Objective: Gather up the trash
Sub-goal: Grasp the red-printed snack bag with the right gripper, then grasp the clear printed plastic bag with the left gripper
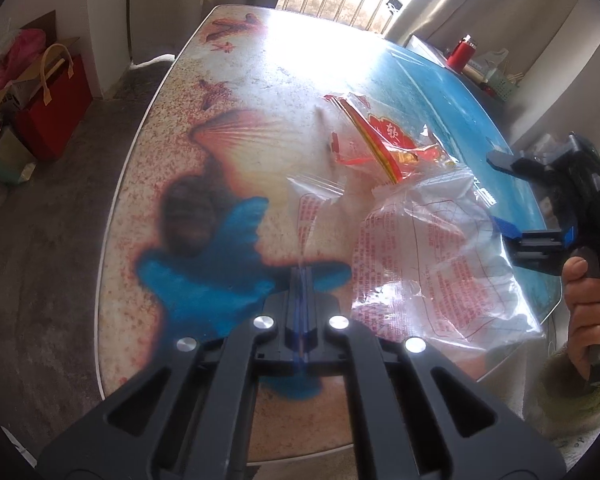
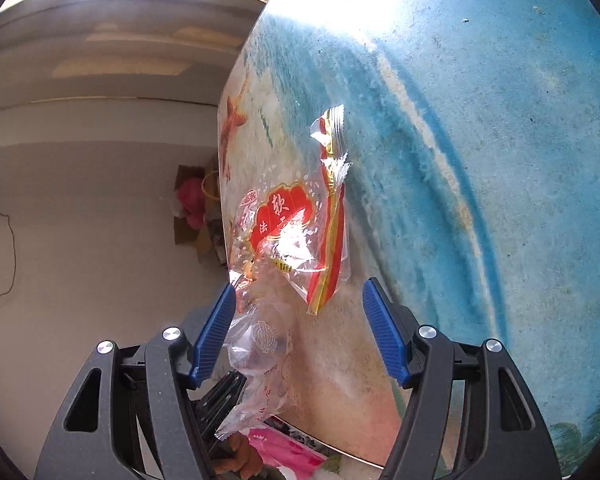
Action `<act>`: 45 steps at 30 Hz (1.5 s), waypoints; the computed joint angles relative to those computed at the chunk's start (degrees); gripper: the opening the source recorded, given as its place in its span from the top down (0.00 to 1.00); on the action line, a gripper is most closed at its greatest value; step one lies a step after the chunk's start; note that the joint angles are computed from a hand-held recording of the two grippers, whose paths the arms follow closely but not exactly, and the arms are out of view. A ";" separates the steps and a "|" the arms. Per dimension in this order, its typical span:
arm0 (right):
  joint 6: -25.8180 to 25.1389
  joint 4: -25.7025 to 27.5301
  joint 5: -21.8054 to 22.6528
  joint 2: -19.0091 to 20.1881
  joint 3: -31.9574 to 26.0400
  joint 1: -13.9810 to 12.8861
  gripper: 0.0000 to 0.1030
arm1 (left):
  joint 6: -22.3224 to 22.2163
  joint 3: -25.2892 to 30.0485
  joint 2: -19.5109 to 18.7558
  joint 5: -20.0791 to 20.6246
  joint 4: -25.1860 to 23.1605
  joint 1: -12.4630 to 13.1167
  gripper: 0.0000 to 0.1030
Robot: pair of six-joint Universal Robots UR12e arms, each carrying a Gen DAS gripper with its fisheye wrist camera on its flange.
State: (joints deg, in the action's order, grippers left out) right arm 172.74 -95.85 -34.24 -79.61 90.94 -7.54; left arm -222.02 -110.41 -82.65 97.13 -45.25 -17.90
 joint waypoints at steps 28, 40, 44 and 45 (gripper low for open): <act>1.46 -15.17 -20.59 -7.72 5.22 -9.59 0.53 | 2.69 2.16 -1.66 -1.74 2.76 -1.59 0.60; 7.39 -8.53 -4.55 -8.57 9.57 -10.48 0.46 | 3.22 3.31 -1.86 1.03 2.16 -2.33 0.44; 13.01 -13.73 -6.99 -6.15 8.43 -8.55 0.46 | 2.18 1.82 -0.52 -0.77 4.71 -1.78 0.37; 14.39 -15.54 -7.20 -5.73 8.29 -8.27 0.46 | 1.96 1.30 -0.10 -1.01 6.04 -1.68 0.35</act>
State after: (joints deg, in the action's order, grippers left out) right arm 187.13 -111.39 -41.44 -85.34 99.23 -15.81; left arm -220.06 -109.11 -82.75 96.12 -39.22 -19.58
